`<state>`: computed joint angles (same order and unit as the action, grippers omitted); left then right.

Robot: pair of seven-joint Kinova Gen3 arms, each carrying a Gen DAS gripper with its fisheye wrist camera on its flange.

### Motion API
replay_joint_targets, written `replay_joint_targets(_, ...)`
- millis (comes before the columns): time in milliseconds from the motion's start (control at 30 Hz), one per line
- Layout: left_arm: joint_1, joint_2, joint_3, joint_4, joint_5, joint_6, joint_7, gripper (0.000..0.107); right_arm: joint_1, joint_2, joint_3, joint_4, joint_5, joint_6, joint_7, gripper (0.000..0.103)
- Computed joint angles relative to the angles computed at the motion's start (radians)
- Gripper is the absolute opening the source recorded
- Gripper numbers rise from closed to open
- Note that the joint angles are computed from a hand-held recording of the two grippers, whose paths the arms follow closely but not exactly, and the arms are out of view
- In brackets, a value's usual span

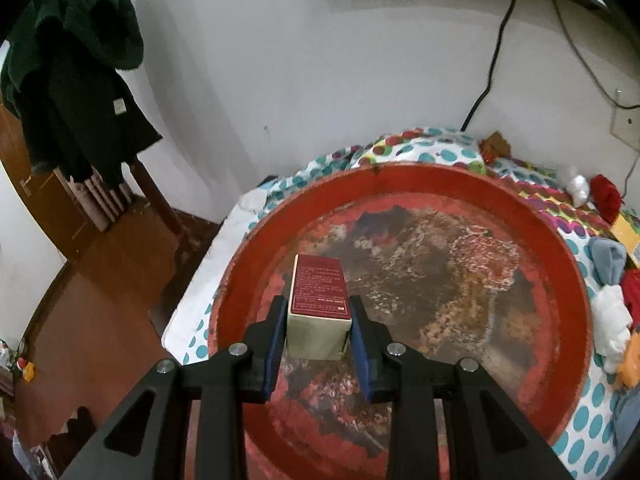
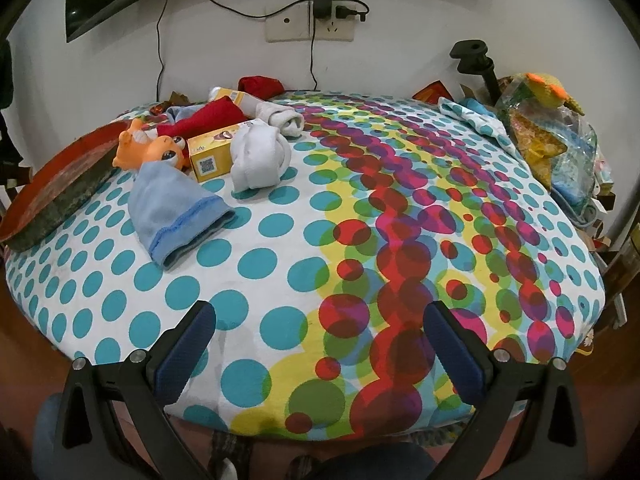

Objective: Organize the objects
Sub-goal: 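Carry the maroon box with the left gripper onto the red tray and release, then grasp the light-blue sock with the right gripper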

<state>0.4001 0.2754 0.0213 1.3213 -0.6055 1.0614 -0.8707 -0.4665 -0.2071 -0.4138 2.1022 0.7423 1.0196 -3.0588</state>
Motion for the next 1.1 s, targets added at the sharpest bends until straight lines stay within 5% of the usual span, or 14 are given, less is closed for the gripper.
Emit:
replay_joint_targets(367,-0.049,0.114,-0.02,-0.141,0.146,0.072,-0.081,0.031,0.054,-0.002,-0.011,0.009,-0.022,-0.027,0.02,0.103)
replay_joint_targets(500,-0.038,0.107,-0.029,-0.125,0.146,0.052,-0.085,0.045,0.053,-0.004,-0.007,0.008,-0.026,-0.029,0.03,0.103)
replay_joint_targets(600,-0.018,0.052,-0.049,-0.056,0.115,-0.018,-0.057,0.066,0.068,-0.001,-0.021,0.005,-0.023,-0.034,0.039,0.103)
replay_joint_targets(733,-0.099,-0.103,0.029,0.097,0.098,-0.175,-0.068,0.067,0.092,-0.04,-0.022,0.034,-0.022,-0.126,0.067,0.103)
replay_joint_targets(900,-0.026,-0.335,0.017,0.324,0.022,-0.313,0.023,0.068,0.076,-0.132,-0.004,0.101,0.11,-0.278,-0.01,0.103)
replay_joint_targets(1033,-0.066,-0.481,0.102,0.496,0.093,-0.405,0.019,0.069,0.131,-0.003,-0.1,-0.024,0.139,-0.163,0.139,0.103)
replay_joint_targets(1100,-0.064,-0.524,0.117,0.556,0.16,-0.438,-0.002,0.069,0.082,0.064,-0.074,-0.094,0.133,-0.109,0.221,0.103)
